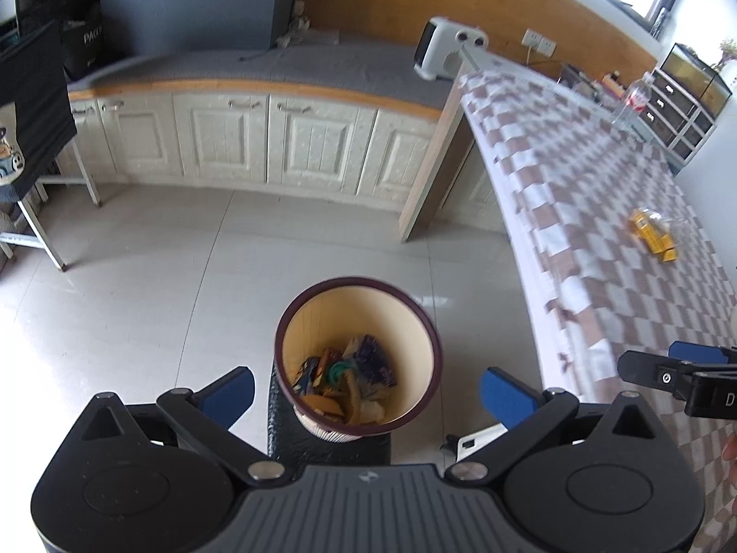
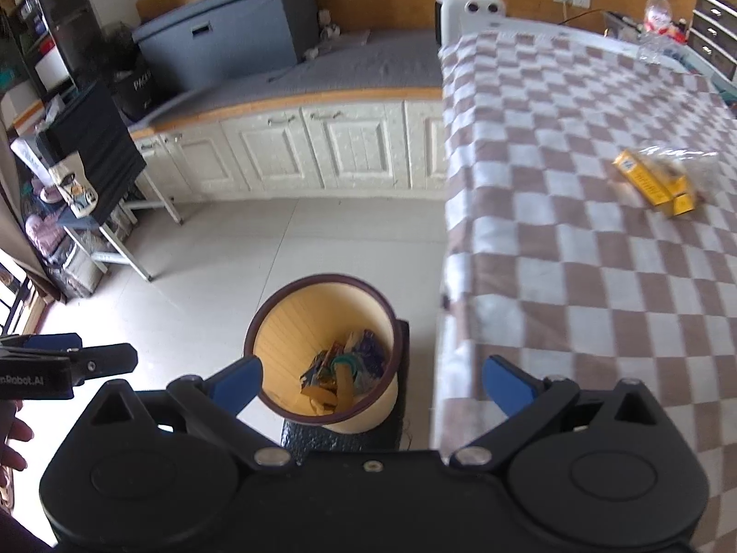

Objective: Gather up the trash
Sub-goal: 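Raise both tools from the wastebasket and move back toward the bed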

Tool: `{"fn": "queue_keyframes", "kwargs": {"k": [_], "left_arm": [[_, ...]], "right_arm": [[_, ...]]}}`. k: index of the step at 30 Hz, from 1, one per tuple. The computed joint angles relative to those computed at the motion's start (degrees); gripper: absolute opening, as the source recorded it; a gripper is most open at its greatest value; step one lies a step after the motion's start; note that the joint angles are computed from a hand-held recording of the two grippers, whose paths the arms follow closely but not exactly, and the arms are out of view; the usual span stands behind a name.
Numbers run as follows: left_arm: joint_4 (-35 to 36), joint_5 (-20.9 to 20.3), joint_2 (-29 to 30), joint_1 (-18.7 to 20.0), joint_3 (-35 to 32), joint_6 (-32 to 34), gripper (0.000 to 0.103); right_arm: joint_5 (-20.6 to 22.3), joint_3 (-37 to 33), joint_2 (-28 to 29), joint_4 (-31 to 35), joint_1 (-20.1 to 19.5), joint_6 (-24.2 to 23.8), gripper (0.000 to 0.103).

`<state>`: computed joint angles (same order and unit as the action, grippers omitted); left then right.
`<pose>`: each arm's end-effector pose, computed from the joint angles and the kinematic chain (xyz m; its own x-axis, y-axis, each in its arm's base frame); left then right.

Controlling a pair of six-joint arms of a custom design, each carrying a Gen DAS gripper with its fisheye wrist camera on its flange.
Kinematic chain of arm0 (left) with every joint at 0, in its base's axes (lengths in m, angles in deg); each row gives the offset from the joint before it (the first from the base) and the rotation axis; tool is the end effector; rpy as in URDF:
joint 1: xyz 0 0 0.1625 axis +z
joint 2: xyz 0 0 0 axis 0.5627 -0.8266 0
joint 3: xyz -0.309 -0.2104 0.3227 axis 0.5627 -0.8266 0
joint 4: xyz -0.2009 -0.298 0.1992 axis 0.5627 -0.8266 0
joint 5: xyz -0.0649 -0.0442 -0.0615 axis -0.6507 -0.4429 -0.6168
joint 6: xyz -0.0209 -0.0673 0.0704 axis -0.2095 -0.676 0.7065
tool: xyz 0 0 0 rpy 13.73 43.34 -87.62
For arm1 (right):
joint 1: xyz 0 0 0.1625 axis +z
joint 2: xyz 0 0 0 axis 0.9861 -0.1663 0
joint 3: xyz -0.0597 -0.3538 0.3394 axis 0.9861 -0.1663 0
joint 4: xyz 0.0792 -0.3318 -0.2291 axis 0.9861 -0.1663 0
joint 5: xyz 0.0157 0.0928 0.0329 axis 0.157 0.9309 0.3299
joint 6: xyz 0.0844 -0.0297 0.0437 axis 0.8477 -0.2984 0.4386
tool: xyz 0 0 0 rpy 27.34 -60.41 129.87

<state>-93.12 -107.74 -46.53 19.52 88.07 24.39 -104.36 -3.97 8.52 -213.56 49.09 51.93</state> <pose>-0.1407 -0.5391 0.5397 -0.8267 -0.0413 -0.5612 0.2844 0.8299 -0.4800 0.5673 -0.5831 0.1357 -0.7912 -0.1638 0.5892 -0.4281 0.8364 -0.3423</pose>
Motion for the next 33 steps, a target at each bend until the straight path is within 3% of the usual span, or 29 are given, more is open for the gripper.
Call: {"fn": "queue_keyframes", "kwargs": {"k": [7, 18, 27, 33], "left_arm": [[-1.1, 3.6, 0.2, -6.6, 3.1, -5.6, 0.103], [-13.9, 7.0, 5.6, -14.6, 8.7, -10.4, 0.103], [-27.0, 6.5, 13.5, -16.9, 8.5, -3.8, 0.103], [-30.6, 5.5, 18.4, -16.5, 5.4, -0.3, 0.103]], "right_arm": [[0.4, 7.4, -6.4, -7.3, -1.2, -4.5, 0.103], [0.9, 18.0, -17.5, -17.0, -4.8, -12.8, 0.103], [3.1, 22.1, -22.9, -23.3, -9.4, -19.6, 0.103], [5.2, 21.2, -23.1, -27.8, -13.2, -26.4, 0.103]]}}
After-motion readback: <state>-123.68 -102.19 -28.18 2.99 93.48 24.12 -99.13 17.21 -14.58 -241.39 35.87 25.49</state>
